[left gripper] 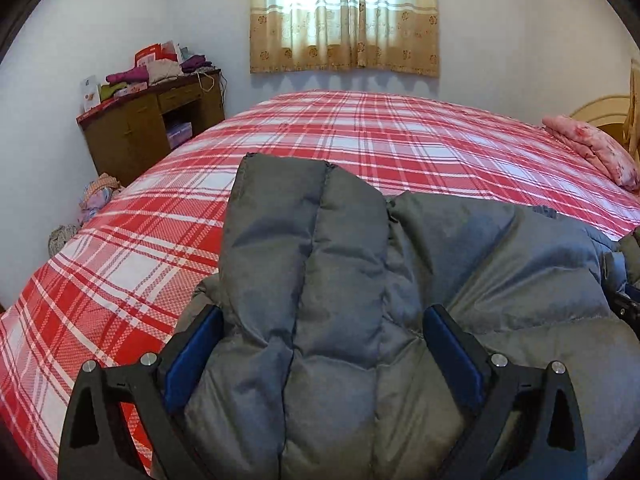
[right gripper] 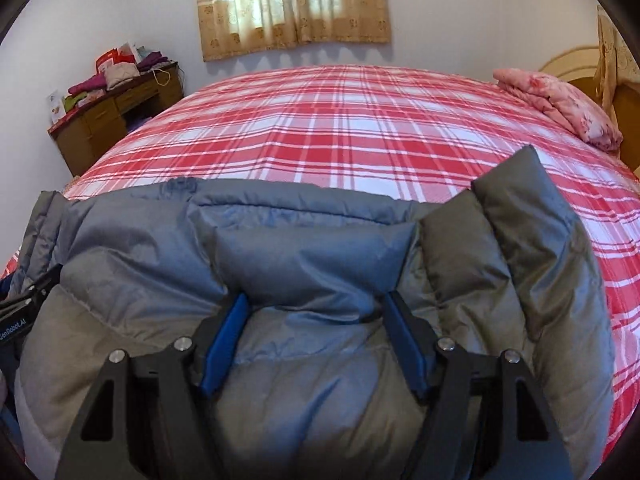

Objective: Fold large clothes

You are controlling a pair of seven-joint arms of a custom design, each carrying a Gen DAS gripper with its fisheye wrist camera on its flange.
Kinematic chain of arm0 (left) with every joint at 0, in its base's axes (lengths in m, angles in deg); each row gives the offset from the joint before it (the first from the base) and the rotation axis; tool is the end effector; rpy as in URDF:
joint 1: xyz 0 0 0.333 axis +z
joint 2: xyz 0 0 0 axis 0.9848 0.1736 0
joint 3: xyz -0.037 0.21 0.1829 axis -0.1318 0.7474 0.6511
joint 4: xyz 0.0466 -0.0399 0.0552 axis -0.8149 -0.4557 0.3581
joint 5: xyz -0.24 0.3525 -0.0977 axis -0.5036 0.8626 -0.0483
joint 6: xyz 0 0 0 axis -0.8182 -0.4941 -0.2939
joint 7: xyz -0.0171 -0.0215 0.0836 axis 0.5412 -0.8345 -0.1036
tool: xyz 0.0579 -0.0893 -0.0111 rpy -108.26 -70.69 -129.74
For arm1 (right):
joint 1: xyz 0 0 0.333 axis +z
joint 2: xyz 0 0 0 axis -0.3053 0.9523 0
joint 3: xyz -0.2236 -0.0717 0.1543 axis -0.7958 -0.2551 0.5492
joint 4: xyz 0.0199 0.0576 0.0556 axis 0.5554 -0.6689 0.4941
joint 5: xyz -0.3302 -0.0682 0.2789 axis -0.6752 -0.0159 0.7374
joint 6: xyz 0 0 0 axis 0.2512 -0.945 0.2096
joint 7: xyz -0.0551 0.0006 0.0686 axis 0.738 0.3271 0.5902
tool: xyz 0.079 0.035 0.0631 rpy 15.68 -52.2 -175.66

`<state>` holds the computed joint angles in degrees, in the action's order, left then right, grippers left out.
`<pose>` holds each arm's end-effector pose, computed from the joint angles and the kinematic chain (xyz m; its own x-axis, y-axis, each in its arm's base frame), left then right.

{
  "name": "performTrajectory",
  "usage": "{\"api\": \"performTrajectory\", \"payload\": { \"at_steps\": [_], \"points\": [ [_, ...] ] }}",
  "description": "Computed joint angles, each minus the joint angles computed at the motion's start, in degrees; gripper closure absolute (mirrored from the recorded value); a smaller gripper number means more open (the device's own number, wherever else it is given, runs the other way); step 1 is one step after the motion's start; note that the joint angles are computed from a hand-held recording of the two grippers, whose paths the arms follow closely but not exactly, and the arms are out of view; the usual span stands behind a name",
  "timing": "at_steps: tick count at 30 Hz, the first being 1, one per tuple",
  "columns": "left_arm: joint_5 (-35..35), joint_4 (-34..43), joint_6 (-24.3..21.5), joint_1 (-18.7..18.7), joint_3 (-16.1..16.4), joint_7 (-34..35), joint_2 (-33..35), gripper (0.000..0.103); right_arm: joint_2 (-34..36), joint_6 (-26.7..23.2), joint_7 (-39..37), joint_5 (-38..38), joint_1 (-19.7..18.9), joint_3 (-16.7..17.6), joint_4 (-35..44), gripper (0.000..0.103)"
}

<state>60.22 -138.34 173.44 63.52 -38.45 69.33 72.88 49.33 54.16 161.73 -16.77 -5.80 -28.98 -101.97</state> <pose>0.6679 -0.3386 0.4530 -0.3841 -0.9231 -0.0186 -0.5766 0.2556 -0.7760 0.5661 0.1987 0.4706 -0.4255 -0.9037 -0.0469 -0.6278 0.3322 -0.7039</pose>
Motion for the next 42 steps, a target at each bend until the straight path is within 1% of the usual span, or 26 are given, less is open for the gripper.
{"api": "performTrajectory", "payload": {
  "at_steps": [3, 7, 12, 23, 32, 42],
  "points": [
    [-1.4, -0.1, -0.6, 0.7, -0.8, 1.1, 0.0, 0.002, 0.3, 0.1, 0.1, 0.1, 0.1, 0.0, 0.2, 0.030],
    [-0.8, 1.2, -2.0, -0.2, -0.2, 0.6, 0.6, 0.002, 1.1, 0.1, -0.7, 0.8, 0.3, -0.4, 0.8, 0.029],
    [-1.5, 2.6, -3.8, -0.1, -0.6, 1.5, 1.5, 0.002, 2.5, -2.0, -2.4, 1.8, 0.9, -0.6, 2.5, 0.028],
    [-1.7, 4.9, -6.0, -0.6, -0.4, 2.1, 2.9, 0.001, 4.0, -4.5, -4.5, 3.4, 2.1, -1.4, 4.1, 0.026],
    [-1.9, 6.1, -6.9, -0.9, -0.3, 2.1, 3.8, 0.001, 5.0, -6.0, -5.9, 4.3, 2.9, -2.0, 5.3, 0.026],
    [-3.3, 6.9, -7.6, -0.3, -0.8, 3.5, 4.4, 0.001, 5.8, -7.4, -6.6, 4.5, 3.4, -2.3, 6.2, 0.025]
  ]
}}
